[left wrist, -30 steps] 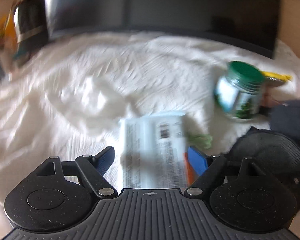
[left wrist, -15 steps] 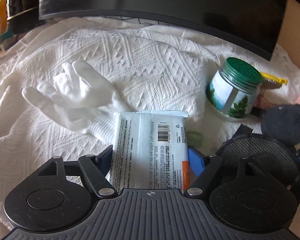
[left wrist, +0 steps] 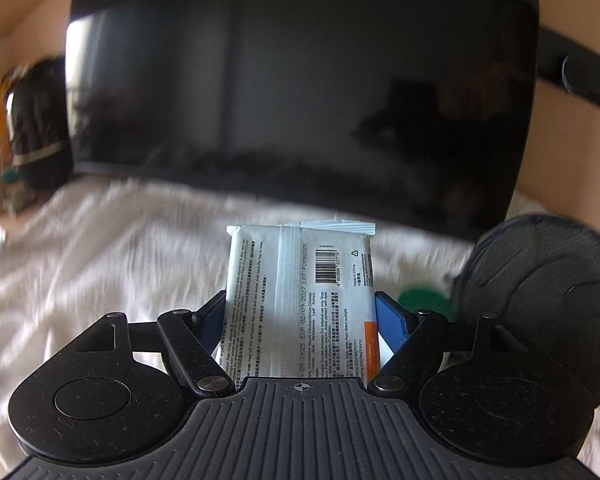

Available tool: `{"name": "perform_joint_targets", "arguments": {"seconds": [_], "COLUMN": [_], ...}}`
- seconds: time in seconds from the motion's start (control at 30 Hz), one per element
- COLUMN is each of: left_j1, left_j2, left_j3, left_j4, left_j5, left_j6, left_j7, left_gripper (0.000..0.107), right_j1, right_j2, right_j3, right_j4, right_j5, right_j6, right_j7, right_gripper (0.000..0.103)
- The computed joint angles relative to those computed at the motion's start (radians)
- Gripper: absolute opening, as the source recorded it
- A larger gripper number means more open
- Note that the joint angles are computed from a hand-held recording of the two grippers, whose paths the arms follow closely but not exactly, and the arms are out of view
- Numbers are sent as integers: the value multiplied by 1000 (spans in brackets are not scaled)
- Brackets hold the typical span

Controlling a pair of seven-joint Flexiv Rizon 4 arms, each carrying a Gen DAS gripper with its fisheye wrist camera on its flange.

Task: Organize soft objects
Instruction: 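Lift and carry the packet and the black pad toward the pink box with both tools, then lower both items into the pink box and open both tools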

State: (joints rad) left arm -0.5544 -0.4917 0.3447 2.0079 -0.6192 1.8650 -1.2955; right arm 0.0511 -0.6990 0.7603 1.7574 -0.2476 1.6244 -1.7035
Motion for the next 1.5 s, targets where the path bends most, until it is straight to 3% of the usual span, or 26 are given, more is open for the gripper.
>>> {"name": "perform_joint_targets", "arguments": {"seconds": [0.13, 0.23, 0.33, 0.4, 0.5, 0.6, 0.67, 0.8, 0.9, 0.97, 1.07, 1.1, 1.2, 1.37, 1.43, 1.5], "left_j1": [-11, -2, 56, 72, 142, 163, 166, 120, 117, 107, 69, 59, 108, 134, 150, 176], "left_j2": [-18, -31, -41, -58, -88, -156, -204, -329, -418, -484, -554, -562, -520, -456, -423, -395], "left_j3": [17, 4, -92, -139, -287, -382, -442, -478, -547, -567, -495, -480, -541, -553, -568, -600], "left_j4": [-109, -179, -240, -284, -354, -466, -538, -738, -862, -952, -1068, -1069, -951, -826, -774, -716], "left_j5": [3, 47, 112, 143, 195, 236, 259, 312, 316, 305, 328, 320, 330, 337, 345, 354], "left_j6": [-60, -99, -118, -142, -179, -240, -288, -445, -522, -588, -704, -685, -547, -374, -352, -327], "left_j7": [-13, -32, -30, -40, -26, -22, -19, -31, -29, -35, -109, -123, -150, -194, -187, -166], "left_gripper": [81, 81, 81, 81, 81, 81, 81, 81, 81, 82, 82, 79, 78, 78, 78, 78], "right_j1": [-32, -36, -11, 32, 126, 278, 346, 400, 450, 446, 329, 275, 193, 133, 125, 131], "right_j2": [64, 126, 190, 233, 289, 327, 342, 343, 317, 290, 253, 238, 180, 108, 98, 86], "right_j3": [-26, -93, -197, -292, -452, -658, -754, -853, -921, -933, -849, -810, -749, -698, -696, -706], "right_j4": [17, 60, 117, 164, 227, 281, 314, 343, 328, 307, 278, 271, 228, 187, 176, 175], "right_j5": [13, 15, 50, 97, 195, 335, 402, 492, 569, 588, 511, 464, 364, 237, 191, 170], "right_j6": [85, 168, 249, 309, 364, 415, 440, 473, 492, 499, 479, 474, 445, 390, 291, 257], "right_j7": [39, 83, 133, 156, 175, 141, 132, 105, 59, 50, 135, 175, 281, 408, 456, 486], "right_gripper": [14, 14, 14, 14, 14, 14, 15, 15, 15, 15, 15, 15, 15, 16, 24, 28]}}
